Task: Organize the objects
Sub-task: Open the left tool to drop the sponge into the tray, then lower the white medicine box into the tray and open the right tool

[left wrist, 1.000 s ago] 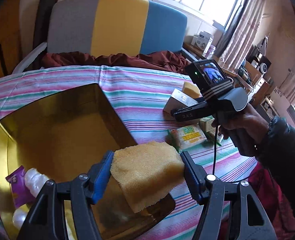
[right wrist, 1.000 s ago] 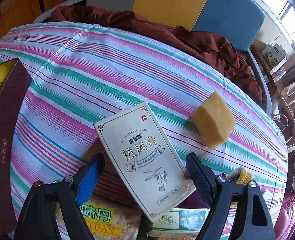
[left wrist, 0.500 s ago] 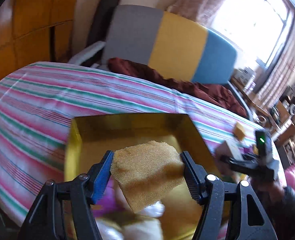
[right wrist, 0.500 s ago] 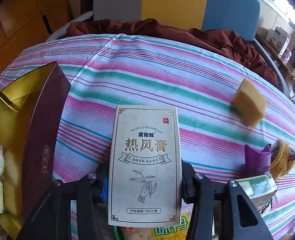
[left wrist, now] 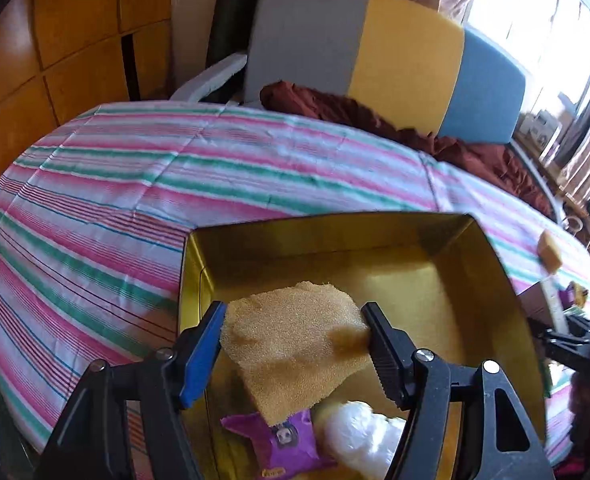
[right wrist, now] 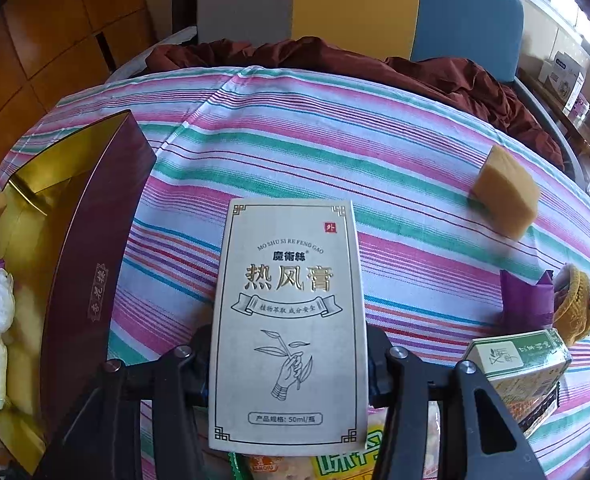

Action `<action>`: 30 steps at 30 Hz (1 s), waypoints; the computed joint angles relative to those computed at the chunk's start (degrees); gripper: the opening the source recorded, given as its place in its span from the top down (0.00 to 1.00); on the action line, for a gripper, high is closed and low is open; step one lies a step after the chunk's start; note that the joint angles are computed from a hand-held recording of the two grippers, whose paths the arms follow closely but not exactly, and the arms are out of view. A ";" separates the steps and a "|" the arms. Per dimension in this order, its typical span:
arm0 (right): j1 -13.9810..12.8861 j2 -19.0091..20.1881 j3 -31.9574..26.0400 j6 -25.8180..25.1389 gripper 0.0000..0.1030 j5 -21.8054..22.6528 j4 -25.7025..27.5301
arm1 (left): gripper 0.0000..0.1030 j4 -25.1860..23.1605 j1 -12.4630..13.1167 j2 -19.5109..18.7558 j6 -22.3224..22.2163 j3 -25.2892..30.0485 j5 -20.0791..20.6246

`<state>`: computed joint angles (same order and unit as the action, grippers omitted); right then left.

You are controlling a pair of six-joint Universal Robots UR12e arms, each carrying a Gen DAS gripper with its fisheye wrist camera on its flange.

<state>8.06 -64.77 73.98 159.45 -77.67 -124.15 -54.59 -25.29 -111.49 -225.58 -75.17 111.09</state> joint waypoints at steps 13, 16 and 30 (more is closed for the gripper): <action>0.07 -0.24 0.35 -0.04 0.49 -0.04 -0.22 | 0.18 -4.37 -0.90 -0.34 -0.39 0.04 1.58; 0.16 -0.28 0.47 0.01 0.49 -0.16 -0.44 | 0.17 -4.40 -1.27 0.02 -0.70 -0.24 2.45; 0.65 -0.27 0.24 0.91 0.50 -2.22 -0.60 | 0.17 0.53 -5.19 5.54 -9.12 -5.91 8.25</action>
<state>8.71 -65.03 74.22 160.36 -79.88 -124.75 -54.06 -30.48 -105.96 -234.71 -81.08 119.34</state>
